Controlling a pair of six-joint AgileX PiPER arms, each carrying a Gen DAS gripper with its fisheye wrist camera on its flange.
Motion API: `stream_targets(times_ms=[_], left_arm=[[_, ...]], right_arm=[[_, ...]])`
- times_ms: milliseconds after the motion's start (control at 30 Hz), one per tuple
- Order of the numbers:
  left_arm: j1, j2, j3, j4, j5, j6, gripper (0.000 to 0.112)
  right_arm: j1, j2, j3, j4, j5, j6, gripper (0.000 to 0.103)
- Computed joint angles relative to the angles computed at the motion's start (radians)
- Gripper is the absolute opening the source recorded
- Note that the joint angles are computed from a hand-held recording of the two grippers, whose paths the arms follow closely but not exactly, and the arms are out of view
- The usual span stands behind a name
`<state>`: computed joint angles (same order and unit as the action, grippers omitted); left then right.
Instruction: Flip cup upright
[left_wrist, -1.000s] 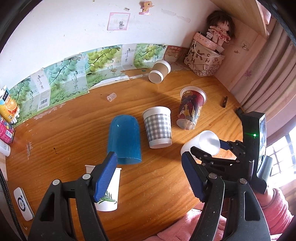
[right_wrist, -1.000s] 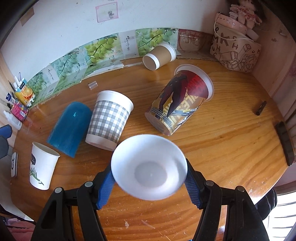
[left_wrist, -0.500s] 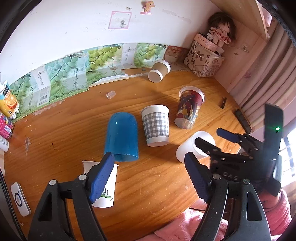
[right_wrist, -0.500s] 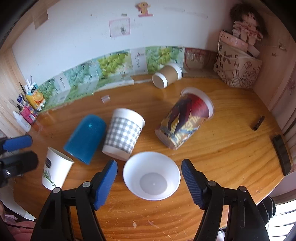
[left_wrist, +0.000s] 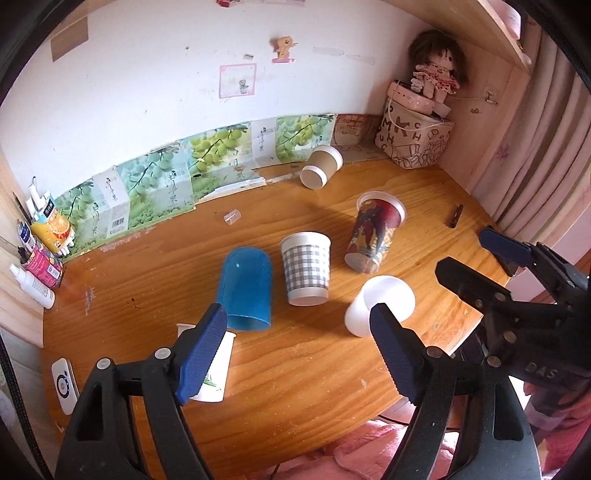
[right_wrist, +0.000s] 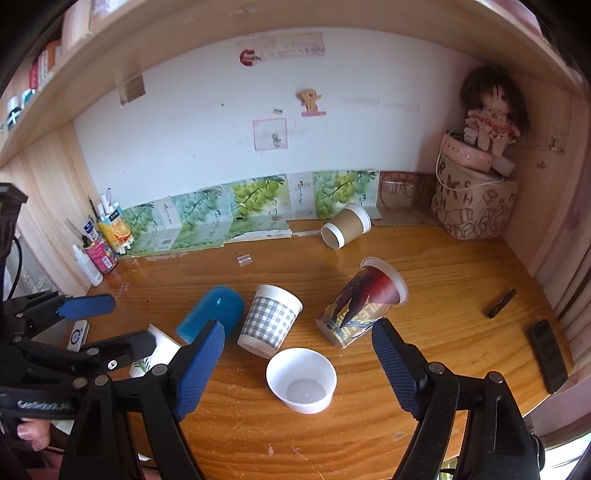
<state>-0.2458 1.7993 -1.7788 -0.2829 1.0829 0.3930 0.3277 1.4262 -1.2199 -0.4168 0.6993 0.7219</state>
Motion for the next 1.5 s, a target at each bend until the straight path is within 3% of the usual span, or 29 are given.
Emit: stream_targets(times_ms=[167, 333, 633, 767, 867, 1033, 1200, 1367, 1500], left_arm=[[-0.060, -0.056, 0.037, 0.050, -0.017, -0.117, 0.083], [-0.136, -0.097, 0.058, 0.154, -0.049, -0.255, 0.083], [-0.277, -0.184, 0.123, 0.396, -0.124, -0.591, 0.083], [-0.314, -0.236, 0.184, 0.464, -0.176, -0.716, 0.083], [-0.359, -0.274, 0.223, 0.572, -0.195, -0.834, 0.091], [-0.425, -0.316, 0.242, 0.725, -0.192, -1.005, 0.101], [-0.493, -0.362, 0.284, 0.932, -0.187, -1.161, 0.101], [-0.502, -0.388, 0.309, 1.003, -0.196, -1.244, 0.101], [-0.503, -0.386, 0.306, 1.009, -0.190, -1.258, 0.102]], right_arm=[[-0.042, -0.108, 0.041, 0.039, 0.028, -0.069, 0.088], [-0.119, -0.178, 0.073, 0.124, 0.015, -0.145, 0.102], [-0.264, -0.269, 0.103, 0.360, -0.009, -0.375, 0.102], [-0.349, -0.319, 0.125, 0.563, -0.034, -0.576, 0.102], [-0.369, -0.348, 0.131, 0.617, -0.038, -0.631, 0.102], [-0.311, -0.396, 0.127, 0.504, -0.015, -0.564, 0.102], [-0.284, -0.433, 0.145, 0.534, -0.004, -0.584, 0.102], [-0.146, -0.470, 0.170, 0.275, -0.033, -0.343, 0.102], [-0.157, -0.469, 0.172, 0.272, -0.037, -0.325, 0.102]])
